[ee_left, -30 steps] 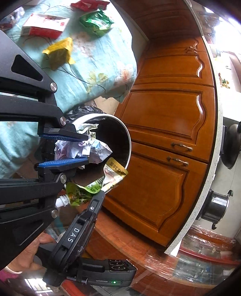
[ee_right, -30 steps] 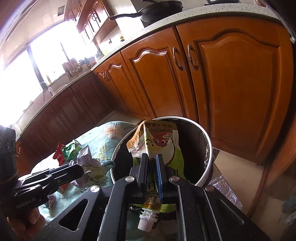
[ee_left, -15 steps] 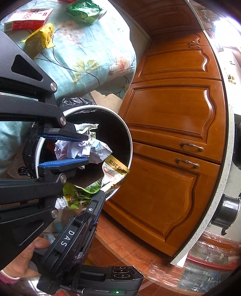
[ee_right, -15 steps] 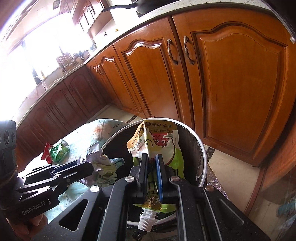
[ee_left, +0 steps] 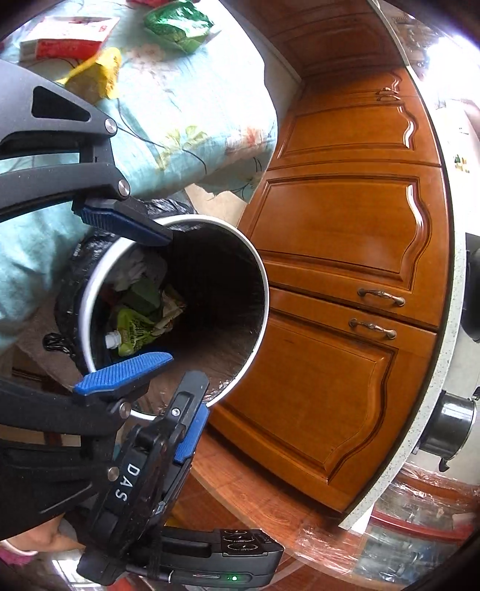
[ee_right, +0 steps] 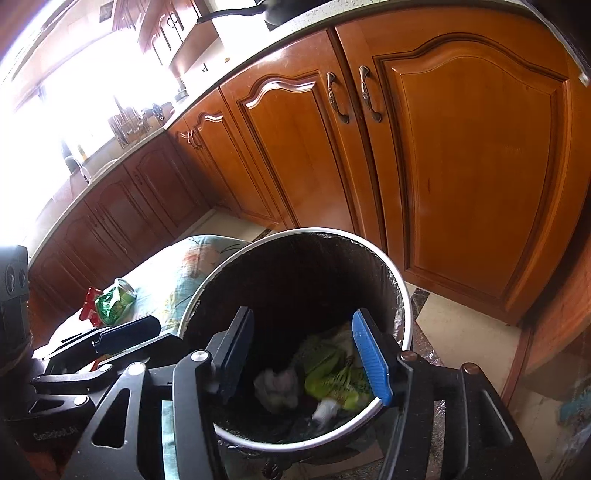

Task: Collect trash
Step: 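Carry the foil wrapper and spout pouch over the bin and open both grippers, then move both grippers back from the bin toward the table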

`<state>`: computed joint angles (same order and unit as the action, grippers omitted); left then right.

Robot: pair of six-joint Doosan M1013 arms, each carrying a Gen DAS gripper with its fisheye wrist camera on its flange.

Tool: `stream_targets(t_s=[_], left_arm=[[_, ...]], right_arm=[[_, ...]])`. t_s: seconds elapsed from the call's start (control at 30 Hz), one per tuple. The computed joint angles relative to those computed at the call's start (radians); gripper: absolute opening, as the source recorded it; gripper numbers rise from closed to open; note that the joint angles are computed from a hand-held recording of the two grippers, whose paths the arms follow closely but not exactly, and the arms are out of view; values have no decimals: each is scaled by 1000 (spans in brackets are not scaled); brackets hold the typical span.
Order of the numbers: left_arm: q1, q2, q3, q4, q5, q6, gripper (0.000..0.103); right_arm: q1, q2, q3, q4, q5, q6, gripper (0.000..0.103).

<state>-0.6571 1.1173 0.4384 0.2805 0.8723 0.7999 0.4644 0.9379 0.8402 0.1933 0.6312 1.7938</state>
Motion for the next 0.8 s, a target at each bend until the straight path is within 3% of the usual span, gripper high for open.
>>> stream_targets(t_s=[0.17,0.47,0.8], left_arm=[[-10,-103,206,70,-95,-121,65],[-38,-264,514,254,-190,-384,65],[-67,-408,765,428,-195,-672,65]], right_arm=[[8,-42,73,46,-70,-18,80],[38,-110,190,172,-161,-116,89],[80,-114,208,310,-125,-229,90]])
